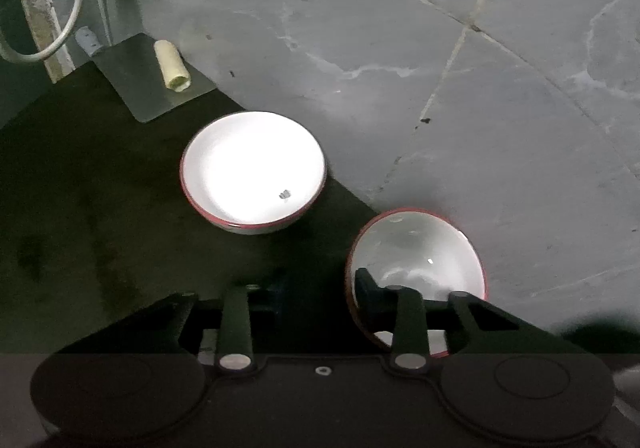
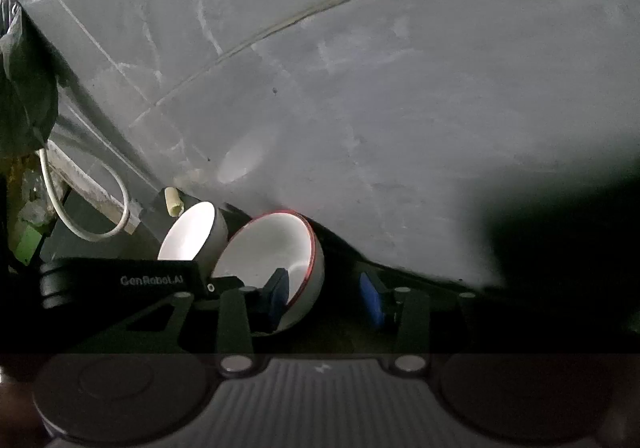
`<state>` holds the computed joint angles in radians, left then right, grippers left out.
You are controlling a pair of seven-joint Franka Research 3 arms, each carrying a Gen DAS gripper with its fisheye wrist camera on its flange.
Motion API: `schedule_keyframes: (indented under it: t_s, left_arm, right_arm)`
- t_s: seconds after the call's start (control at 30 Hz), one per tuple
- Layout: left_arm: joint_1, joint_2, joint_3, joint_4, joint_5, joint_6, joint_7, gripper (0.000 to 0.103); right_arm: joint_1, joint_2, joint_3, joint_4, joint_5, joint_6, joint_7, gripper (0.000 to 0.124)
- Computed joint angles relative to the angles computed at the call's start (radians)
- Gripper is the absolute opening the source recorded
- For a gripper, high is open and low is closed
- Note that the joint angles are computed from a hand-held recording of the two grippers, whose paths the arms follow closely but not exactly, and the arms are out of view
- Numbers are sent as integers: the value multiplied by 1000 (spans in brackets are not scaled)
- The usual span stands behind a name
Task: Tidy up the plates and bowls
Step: 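Grasp a red-rimmed white bowl with the right tool while the left tool grasps another, then lift and carry both white bowls toward the steel mixing bowl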
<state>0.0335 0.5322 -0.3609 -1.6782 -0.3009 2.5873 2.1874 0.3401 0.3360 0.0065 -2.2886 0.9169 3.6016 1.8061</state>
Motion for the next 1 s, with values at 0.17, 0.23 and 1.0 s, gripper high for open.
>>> schedule_keyframes:
  t_s: [0.17,0.23,1.0]
  left_arm:
    - [20,23,-15,39,-45,-71,-7,21]
    - [25,33,-17,56,-66,-98,-10,17]
    - [106,-173,11,-167,-405,-125,155,9]
  right_arm:
    - [-1,8,-2,17,5,-20,-27,43]
    - [-51,7,32,1,-84,-13,43,37]
    - [-328,-169,159,-203,-851,-43,518,21]
